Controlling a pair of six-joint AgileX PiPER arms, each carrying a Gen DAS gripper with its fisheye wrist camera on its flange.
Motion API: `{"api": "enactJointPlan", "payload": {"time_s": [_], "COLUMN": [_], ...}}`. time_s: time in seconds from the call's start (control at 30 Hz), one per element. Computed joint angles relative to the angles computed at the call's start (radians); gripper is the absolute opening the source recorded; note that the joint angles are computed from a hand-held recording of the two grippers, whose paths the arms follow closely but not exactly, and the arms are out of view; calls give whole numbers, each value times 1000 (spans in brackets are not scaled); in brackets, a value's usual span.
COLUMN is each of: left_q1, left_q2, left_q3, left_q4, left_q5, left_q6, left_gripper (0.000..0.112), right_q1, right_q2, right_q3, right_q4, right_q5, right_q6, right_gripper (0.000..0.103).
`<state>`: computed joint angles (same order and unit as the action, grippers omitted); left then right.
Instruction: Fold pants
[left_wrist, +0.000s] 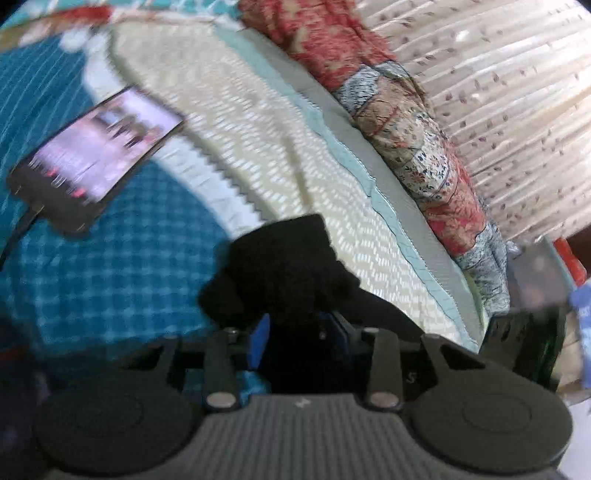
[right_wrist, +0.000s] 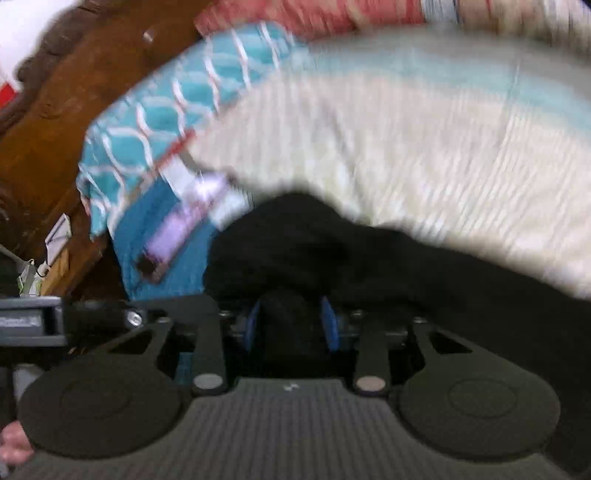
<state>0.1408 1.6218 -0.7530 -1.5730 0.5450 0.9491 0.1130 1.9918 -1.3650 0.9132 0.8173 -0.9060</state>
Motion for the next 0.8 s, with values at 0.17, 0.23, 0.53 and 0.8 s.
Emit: {"api": "enactJointPlan", "payload": {"time_s": [0.17,0.23,0.53,0.8], "left_q1": [164,204,4,-152], "left_q2": [-92,-107,11,203], "left_q3": [87,77,-193,-277], "left_q4": [4,16,16,152], "left_q5": [45,74,113,-128], "left_q6": [3,0,65,17], "left_gripper": [34,34,37,6], "right_q1": [29,23,49,-131], "right_q2": [-174,-251,-370,-390], "right_q3": [244,337,513,453], "right_q4": [161,238,253,219], "right_q5": [-184,-230,-202,-84], "right_q6": [-295,-419,-758,-662], "right_gripper": [44,46,53,52]}}
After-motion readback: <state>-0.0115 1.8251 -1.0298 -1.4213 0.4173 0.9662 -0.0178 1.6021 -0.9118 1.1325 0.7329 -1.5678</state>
